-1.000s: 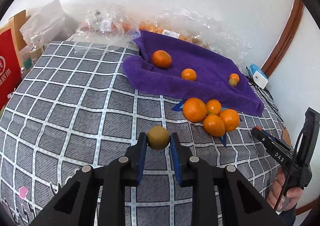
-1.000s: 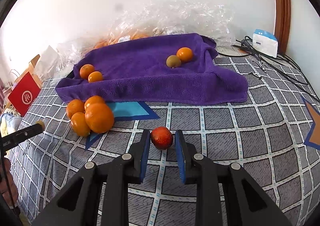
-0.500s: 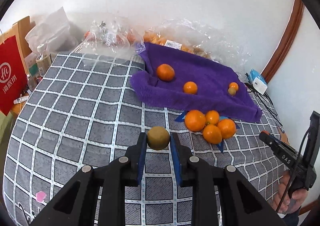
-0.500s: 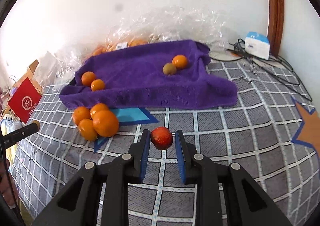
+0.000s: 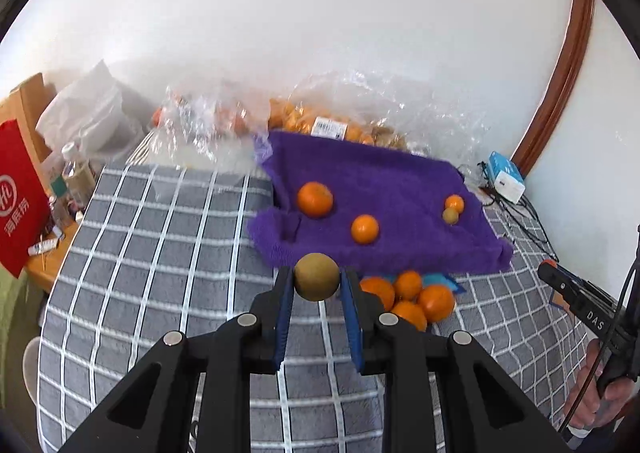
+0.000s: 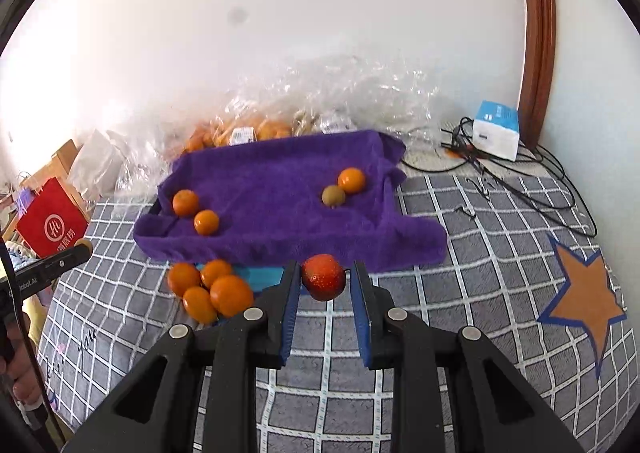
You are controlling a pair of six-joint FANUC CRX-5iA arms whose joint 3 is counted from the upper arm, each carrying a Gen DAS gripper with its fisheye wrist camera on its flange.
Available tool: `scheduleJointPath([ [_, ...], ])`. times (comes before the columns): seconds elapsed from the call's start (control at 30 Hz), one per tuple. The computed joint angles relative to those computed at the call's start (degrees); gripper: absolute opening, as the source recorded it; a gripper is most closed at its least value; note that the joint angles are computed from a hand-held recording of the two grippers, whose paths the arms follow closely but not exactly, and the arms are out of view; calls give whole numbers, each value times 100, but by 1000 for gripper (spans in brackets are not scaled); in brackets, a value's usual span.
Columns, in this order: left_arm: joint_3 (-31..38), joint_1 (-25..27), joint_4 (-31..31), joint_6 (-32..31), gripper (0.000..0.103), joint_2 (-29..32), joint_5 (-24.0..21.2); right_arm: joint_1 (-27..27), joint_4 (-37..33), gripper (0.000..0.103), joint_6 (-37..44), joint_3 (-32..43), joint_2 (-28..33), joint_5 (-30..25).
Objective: Organize fruits
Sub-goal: 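Carry both small fruits onto the purple towel and open both tools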
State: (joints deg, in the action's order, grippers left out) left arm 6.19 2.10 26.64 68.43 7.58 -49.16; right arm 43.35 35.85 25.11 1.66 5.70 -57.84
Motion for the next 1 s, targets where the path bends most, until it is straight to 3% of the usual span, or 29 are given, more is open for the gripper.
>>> scheduleJointPath([
  [0.63,1483,-309,118,103,23,1310,-150,-500,-362,25,440,926,778,66],
  [1.0,1438,-336,362,-127,23,1664,146,-720,-629,25,726,1378,1325,39],
])
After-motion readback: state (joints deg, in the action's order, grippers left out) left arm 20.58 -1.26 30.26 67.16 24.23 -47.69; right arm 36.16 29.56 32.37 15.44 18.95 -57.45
